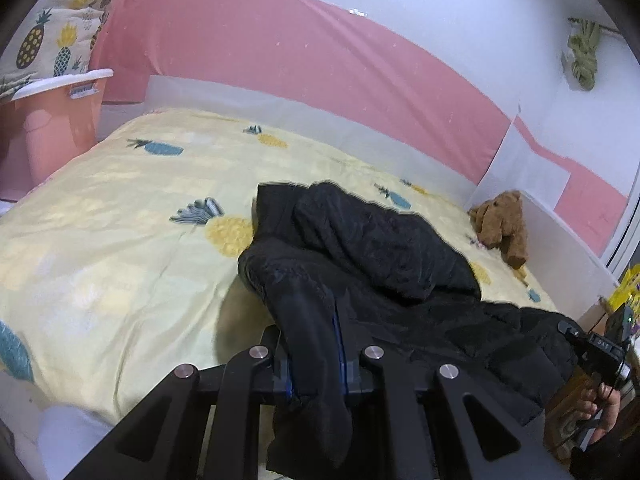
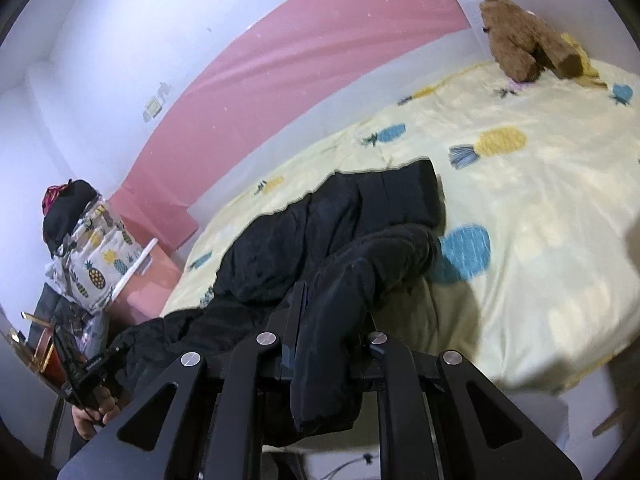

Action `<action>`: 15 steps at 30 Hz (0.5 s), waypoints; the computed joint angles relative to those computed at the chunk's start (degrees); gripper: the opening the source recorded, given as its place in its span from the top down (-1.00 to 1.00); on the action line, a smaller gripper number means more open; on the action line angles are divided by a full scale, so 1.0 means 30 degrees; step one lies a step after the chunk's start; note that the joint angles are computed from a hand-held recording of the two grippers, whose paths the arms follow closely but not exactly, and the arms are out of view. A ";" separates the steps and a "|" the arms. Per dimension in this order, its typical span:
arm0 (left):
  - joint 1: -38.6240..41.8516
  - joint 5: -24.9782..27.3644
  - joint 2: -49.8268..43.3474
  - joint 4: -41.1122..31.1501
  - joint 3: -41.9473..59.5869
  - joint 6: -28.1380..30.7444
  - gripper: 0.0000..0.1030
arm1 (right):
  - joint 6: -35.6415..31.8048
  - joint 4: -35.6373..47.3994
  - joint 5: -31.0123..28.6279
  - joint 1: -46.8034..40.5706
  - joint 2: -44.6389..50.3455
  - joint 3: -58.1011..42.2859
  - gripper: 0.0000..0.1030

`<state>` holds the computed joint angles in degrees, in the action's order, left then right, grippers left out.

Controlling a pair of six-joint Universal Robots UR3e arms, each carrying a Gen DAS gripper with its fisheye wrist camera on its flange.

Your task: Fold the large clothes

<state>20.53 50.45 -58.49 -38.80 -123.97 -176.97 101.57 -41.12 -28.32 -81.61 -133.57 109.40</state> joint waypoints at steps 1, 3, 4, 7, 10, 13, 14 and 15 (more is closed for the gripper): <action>-0.0456 0.0311 -0.0941 0.0982 0.0594 -0.0536 0.71 | 0.2298 -0.2870 0.0611 0.1130 0.0415 0.0286 0.75; -0.1289 0.0828 -0.2833 0.2473 0.2027 -0.1489 0.71 | 0.7723 -1.0115 0.1211 0.3209 0.1064 0.1506 0.75; -0.1606 0.1040 -0.3776 0.3035 0.2801 -0.1859 0.71 | 1.0432 -1.4115 0.1402 0.4375 0.2112 0.1880 0.75; -0.2512 0.1598 -0.7222 0.3999 0.6200 -0.3056 0.71 | 1.8715 -2.6113 0.0276 0.7808 0.6518 0.1657 0.75; -0.3925 0.3116 -1.1436 0.3773 1.1253 -0.4252 0.71 | 2.4044 -3.2985 -0.2440 1.1168 1.1657 -0.1374 0.74; -0.4988 0.4353 -1.6057 0.2326 1.7251 -0.5289 0.71 | 2.6407 -3.3964 -0.5279 1.3886 1.6571 -0.6674 0.74; -0.5275 0.4732 -1.7414 0.1451 1.9251 -0.5482 0.71 | 2.6664 -3.3230 -0.6074 1.4545 1.7969 -0.8673 0.74; -0.5504 0.4936 -1.9380 0.1865 2.1250 -0.5831 0.71 | 2.6863 -3.2467 -0.6763 1.5156 1.9348 -1.0656 0.73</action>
